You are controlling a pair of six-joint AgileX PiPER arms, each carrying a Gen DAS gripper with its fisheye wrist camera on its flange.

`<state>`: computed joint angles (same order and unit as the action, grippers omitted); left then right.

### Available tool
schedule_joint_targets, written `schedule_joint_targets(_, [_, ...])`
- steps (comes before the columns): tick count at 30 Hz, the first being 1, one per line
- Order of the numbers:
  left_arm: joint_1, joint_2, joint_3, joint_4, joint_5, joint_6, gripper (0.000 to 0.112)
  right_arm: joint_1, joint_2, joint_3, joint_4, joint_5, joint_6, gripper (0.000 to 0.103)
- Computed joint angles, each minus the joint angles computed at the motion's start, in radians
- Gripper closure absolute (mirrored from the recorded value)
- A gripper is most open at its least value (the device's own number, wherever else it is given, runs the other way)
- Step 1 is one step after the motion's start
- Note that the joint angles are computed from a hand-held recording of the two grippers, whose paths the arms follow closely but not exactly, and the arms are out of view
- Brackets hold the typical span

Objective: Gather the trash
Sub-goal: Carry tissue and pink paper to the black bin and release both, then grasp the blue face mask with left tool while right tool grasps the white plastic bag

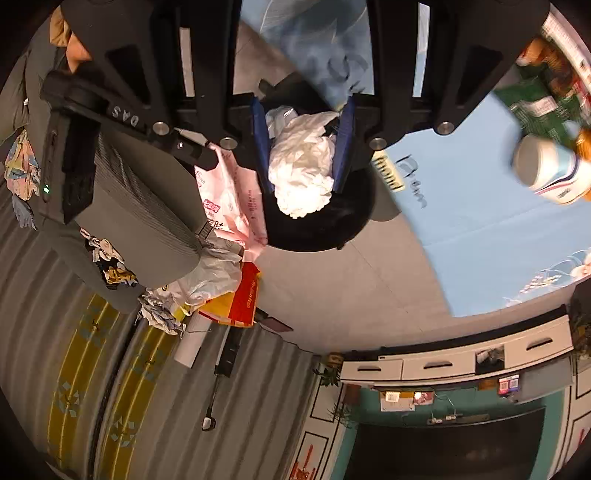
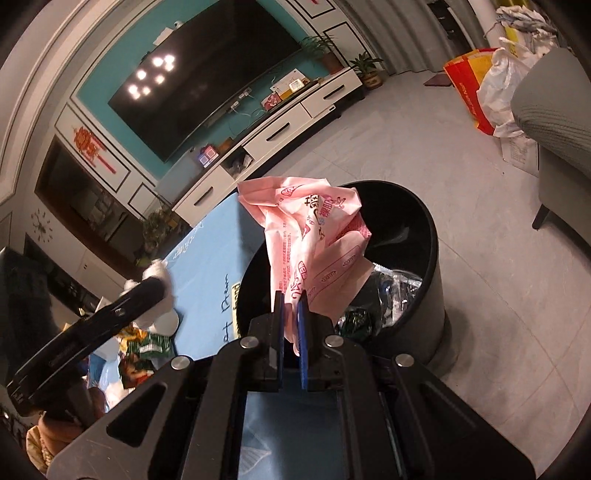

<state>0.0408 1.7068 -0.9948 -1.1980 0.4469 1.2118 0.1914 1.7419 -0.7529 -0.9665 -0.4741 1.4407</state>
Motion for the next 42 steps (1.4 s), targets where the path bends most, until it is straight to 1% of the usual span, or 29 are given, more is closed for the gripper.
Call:
schedule_joint_targets(4, [-0.054,0.090,-0.069,0.023,-0.036,-0.040,0.078,-0.020,0.056,-0.041,-0.021,-0.013,0.029,0.095])
schedule_joint_targets(5, [-0.068,0.113,-0.088,0.040,-0.052,-0.062,0.072,-0.024,0.067,-0.050,-0.032,-0.017,0.041,0.093])
schedule_joint_targets(6, [-0.077,0.132,-0.102,0.053,-0.063,-0.077,0.062,-0.030,0.079,-0.053,-0.034,-0.023,0.048,0.089])
schedule_joint_targets(8, [-0.090,0.166,-0.132,0.084,-0.076,-0.120,0.052,-0.040,0.098,-0.060,-0.042,-0.033,0.065,0.077])
schedule_joint_targets(9, [-0.086,0.169,-0.128,0.070,-0.073,-0.104,0.048,-0.037,0.096,-0.054,-0.027,-0.031,0.056,0.066])
schedule_joint_targets(10, [-0.085,0.173,-0.128,0.063,-0.075,-0.099,0.046,-0.037,0.093,-0.046,-0.010,-0.029,0.044,0.063])
schedule_joint_targets(11, [-0.087,0.172,-0.126,0.061,-0.080,-0.094,0.041,-0.040,0.089,-0.038,-0.005,-0.036,0.039,0.063])
schedule_joint_targets(12, [-0.086,0.167,-0.119,0.057,-0.085,-0.085,0.037,-0.042,0.083,-0.029,-0.005,-0.040,0.038,0.063])
schedule_joint_targets(15, [-0.072,0.131,-0.077,0.033,-0.098,-0.054,0.030,-0.041,0.063,-0.009,-0.007,-0.034,0.045,0.063])
schedule_joint_targets(17, [-0.055,0.088,-0.033,0.021,-0.109,-0.044,0.027,-0.036,0.043,0.016,-0.005,-0.030,0.042,0.062])
schedule_joint_targets(18, [-0.039,0.055,0.006,-0.011,-0.111,-0.006,0.025,-0.032,0.033,0.024,-0.014,-0.023,0.046,0.061])
schedule_joint_targets(20, [-0.019,0.007,0.051,-0.001,-0.115,-0.007,0.024,-0.031,0.018,0.040,-0.034,-0.030,0.056,0.058])
schedule_joint_targets(21, [0.001,-0.033,0.095,-0.023,-0.116,0.025,0.023,-0.023,0.004,0.051,-0.049,-0.021,0.069,0.056])
schedule_joint_targets(22, [0.017,-0.063,0.123,-0.028,-0.111,0.035,0.022,-0.023,-0.001,0.049,-0.074,-0.013,0.087,0.056])
schedule_joint_targets(23, [0.033,-0.090,0.147,-0.009,-0.106,0.022,0.022,-0.012,-0.019,0.058,-0.090,0.002,0.101,0.056])
schedule_joint_targets(25, [0.087,-0.161,0.210,-0.001,-0.080,0.029,0.021,0.002,-0.046,0.071,-0.110,0.015,0.117,0.056])
schedule_joint_targets(27, [0.135,-0.214,0.246,0.035,-0.049,0.010,0.021,0.031,-0.092,0.081,-0.140,0.044,0.144,0.056])
schedule_joint_targets(31, [0.293,-0.360,0.330,0.091,0.046,0.007,0.021,0.106,-0.150,0.085,-0.180,0.089,0.188,0.055])
schedule_joint_targets(33, [0.370,-0.412,0.350,0.124,0.088,0.002,0.020,0.167,-0.176,0.077,-0.211,0.123,0.222,0.053])
schedule_joint_targets(34, [0.436,-0.446,0.365,0.130,0.122,0.021,0.020,0.188,-0.181,0.074,-0.221,0.134,0.231,0.051])
schedule_joint_targets(37, [0.612,-0.512,0.394,0.150,0.189,0.062,0.018,0.287,-0.200,0.049,-0.291,0.191,0.294,0.048])
schedule_joint_targets(38, [0.682,-0.521,0.397,0.148,0.221,0.088,0.018,0.324,-0.200,0.033,-0.351,0.208,0.351,0.048])
schedule_joint_targets(39, [0.751,-0.525,0.399,0.145,0.250,0.115,0.017,0.364,-0.200,0.016,-0.404,0.225,0.401,0.045])
schedule_joint_targets(40, [0.845,-0.524,0.405,0.141,0.277,0.158,0.016,0.399,-0.197,0.001,-0.458,0.241,0.447,0.041])
schedule_joint_targets(41, [0.900,-0.518,0.404,0.137,0.293,0.186,0.016,0.424,-0.197,-0.008,-0.502,0.254,0.485,0.039])
schedule_joint_targets(42, [0.967,-0.508,0.405,0.136,0.303,0.213,0.016,0.469,-0.192,-0.028,-0.584,0.274,0.554,0.036])
